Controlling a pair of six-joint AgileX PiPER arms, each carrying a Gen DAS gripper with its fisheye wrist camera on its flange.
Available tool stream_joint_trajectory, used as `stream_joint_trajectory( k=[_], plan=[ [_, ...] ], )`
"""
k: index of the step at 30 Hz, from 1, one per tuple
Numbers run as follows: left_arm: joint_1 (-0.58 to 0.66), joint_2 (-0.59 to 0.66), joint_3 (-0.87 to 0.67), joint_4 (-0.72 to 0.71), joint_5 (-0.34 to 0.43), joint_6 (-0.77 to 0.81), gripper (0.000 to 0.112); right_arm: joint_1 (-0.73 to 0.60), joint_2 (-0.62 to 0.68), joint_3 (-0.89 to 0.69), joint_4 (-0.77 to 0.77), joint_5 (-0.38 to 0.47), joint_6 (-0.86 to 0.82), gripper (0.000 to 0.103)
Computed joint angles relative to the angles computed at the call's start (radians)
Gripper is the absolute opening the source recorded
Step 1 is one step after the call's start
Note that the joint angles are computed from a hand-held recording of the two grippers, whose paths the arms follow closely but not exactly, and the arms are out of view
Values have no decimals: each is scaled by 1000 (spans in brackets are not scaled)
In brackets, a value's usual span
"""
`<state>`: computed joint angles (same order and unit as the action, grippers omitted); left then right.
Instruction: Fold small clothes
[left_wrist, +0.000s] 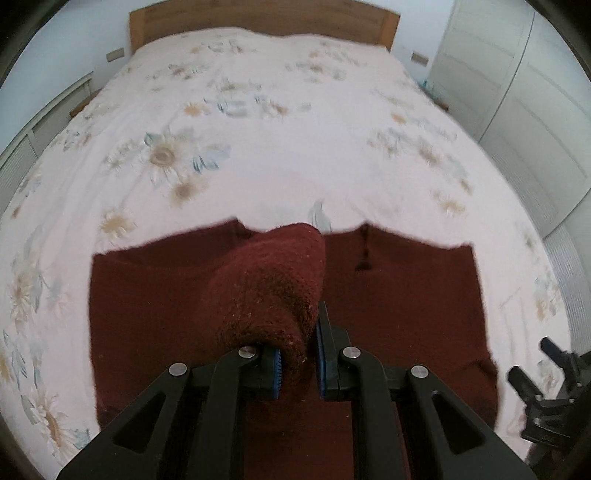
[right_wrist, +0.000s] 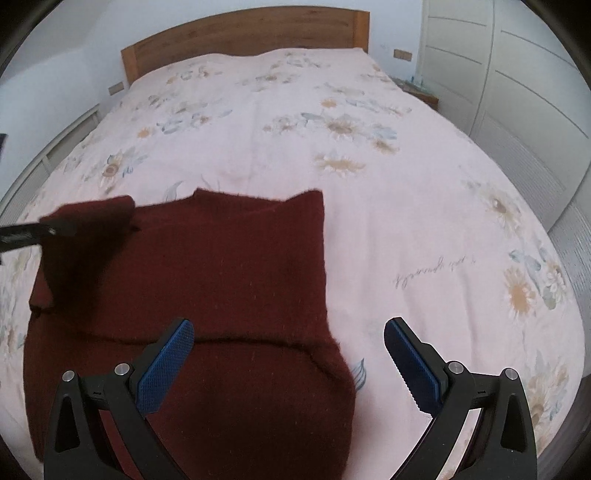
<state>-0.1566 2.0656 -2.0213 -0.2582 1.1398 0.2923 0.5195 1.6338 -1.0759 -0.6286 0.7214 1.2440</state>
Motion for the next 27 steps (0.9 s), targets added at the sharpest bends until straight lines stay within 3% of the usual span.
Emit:
stream_joint_trajectory(
  k=[5,9,11,15,17,20,24,27],
  plan=[
    [-42,54,64,123,-50,-20,15,7,9,32,20,-29,7,103],
    [-49,74,95,131,-61,21,21,11,15,44,29,-43,20,103],
    [-56,109,53,141,-9,14,39,13,13,49,29,-46,23,103],
    [-55,109,64,133,2,13,60,16,7,52,25,-40,25,103],
    [-54,117,42,129,43,13,81,18,0,60,12,-44,36,103],
    [-54,81,79,129,29,41,95,24,-9,71,-4,-52,58,103],
    [-22,31,133,75,-1,103,101,29,-9,77,-5,-57,64,103],
    [23,32,134,34,54,154,101,41,-9,86,-7,-58,64,103]
  ],
)
